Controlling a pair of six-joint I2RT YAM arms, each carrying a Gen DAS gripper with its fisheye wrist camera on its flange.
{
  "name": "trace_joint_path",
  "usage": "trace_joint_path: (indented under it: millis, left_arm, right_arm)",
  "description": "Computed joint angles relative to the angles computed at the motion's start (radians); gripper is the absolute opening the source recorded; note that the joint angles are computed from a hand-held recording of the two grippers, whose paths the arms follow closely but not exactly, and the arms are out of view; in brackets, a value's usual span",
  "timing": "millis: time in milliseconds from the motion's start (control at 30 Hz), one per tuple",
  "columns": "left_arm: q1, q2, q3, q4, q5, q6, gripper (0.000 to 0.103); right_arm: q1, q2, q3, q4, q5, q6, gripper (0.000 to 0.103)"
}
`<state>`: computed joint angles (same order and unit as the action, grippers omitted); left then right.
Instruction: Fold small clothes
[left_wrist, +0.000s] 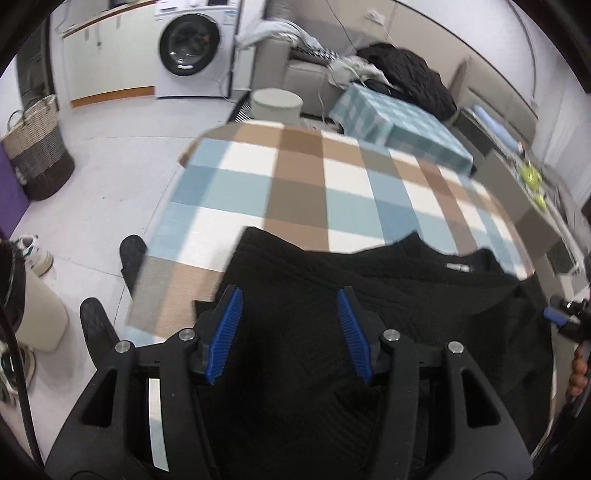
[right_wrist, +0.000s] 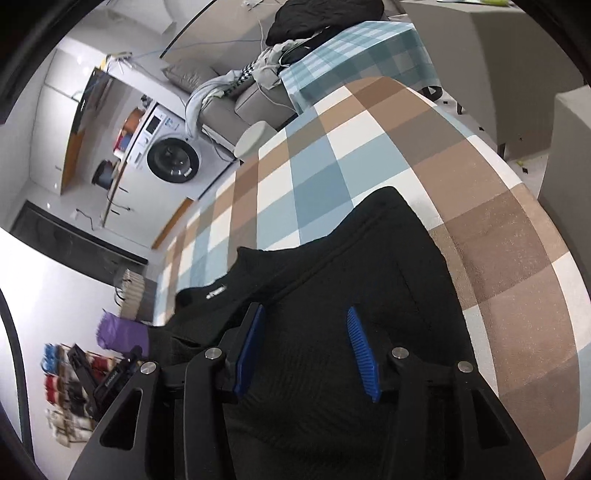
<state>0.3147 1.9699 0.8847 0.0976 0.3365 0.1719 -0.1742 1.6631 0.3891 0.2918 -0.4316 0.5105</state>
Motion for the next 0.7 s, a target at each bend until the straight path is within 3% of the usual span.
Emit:
trace_joint_path:
  millis: [167, 200, 233, 300, 567, 700]
  left_arm:
    - [-0.089, 0.12, 0.054, 0.051, -0.159, 0.017, 0.049]
    - [-0.098, 0.127, 0.037, 0.102, -0.176, 0.022, 0.037]
    - [-0.102, 0.127, 0.027, 0.125, -0.18, 0.032, 0.017]
    - [-0.1, 0.119, 0.021, 0.131, -0.169, 0.036, 0.0]
    - [0.0, -0.046, -0.085, 0.215, -0.034, -0.019, 0.0]
    - [0.046, -0.057, -0.048, 0.178, -0.005, -0.048, 0.0]
  right_arm:
    - [-0.014, 0.025, 0.009, -0.031, 0.057, -0.064, 0.057]
    - [-0.023, 0.035, 0.01, -0.033, 0.055, -0.076, 0.057]
    - [-0.029, 0.044, 0.012, -0.036, 0.053, -0.087, 0.057]
    - [-0.03, 0.056, 0.011, -0.034, 0.054, -0.109, 0.057]
    - [0.048, 0.04, 0.033, -0.099, 0.163, -0.216, 0.059]
    - [0.042, 0.054, 0.038, -0.1, 0.171, -0.236, 0.059]
